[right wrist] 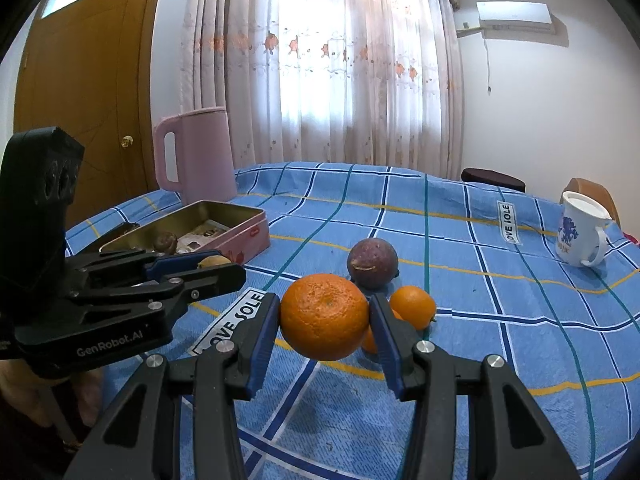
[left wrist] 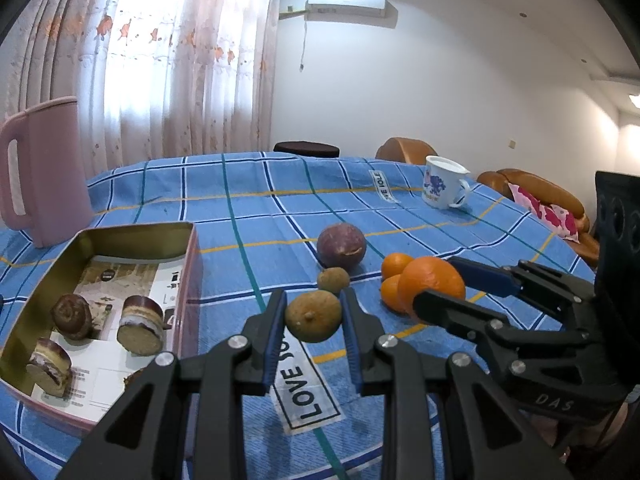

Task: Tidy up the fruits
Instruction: 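Carry the kiwi with the left tool while the right tool carries the orange toward the tin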

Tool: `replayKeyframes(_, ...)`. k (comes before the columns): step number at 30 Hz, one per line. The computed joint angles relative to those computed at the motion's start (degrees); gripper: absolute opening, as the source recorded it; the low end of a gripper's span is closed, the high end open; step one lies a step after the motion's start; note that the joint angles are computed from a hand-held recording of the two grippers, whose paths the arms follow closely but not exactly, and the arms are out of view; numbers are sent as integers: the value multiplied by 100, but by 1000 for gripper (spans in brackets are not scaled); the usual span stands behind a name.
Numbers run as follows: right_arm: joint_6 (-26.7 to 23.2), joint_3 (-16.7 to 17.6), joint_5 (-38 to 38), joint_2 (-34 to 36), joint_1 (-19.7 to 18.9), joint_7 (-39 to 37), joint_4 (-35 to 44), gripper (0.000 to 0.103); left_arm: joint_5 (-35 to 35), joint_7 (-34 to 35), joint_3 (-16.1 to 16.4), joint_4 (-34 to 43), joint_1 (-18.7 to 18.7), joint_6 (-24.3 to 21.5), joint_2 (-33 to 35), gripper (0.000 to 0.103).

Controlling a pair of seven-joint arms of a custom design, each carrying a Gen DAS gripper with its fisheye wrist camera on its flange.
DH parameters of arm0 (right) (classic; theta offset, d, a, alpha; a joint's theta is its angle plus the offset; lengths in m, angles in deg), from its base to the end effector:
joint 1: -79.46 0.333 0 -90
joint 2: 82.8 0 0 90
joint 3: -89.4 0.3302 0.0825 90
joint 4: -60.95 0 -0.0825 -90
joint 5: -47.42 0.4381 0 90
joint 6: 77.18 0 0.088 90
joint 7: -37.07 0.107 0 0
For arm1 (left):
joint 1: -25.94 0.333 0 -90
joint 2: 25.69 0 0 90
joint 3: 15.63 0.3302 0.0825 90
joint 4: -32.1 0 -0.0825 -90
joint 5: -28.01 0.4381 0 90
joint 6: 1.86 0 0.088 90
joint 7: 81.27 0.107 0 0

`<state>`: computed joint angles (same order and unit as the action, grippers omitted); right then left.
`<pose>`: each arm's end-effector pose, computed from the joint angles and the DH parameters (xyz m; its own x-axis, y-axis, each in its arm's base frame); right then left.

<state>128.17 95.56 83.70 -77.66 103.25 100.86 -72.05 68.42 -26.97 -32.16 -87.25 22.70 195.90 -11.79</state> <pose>0.5401 0.2245 0.4063 0.2343 -0.9721 -0.0081 -0.4341 -0.0971 -0.8956 0.5901 -0.2808 0.4180 -0.5114 -0.8521 0.1116 -0.4482 0.1537 -0.8806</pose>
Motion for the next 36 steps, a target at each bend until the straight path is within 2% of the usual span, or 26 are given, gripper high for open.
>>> replayKeyframes(5, 147, 23, -285, -6, -61, 256, -73, 48, -889, 786, 559, -200, -678, 142, -110, 29)
replayKeyframes(15, 352, 33, -668, -31, -141, 654, -186, 48, -2208, 2037, 863, -433, -1207, 338, -225, 29)
replayKeyframes(23, 459, 34, -672, -44, -135, 669, -216, 48, -2933, 2732, 875, -549, -1354, 475, -306, 29)
replayKeyframes(31, 489, 37, -583, -50, -114, 561, -204, 48, -3084, 2906, 776, -597, -1294, 547, -355, 29)
replayKeyframes(36, 461, 39, -513, -40, -97, 470, -170, 48, -3481, 3291, 852, -660, -1455, 609, -401, 29)
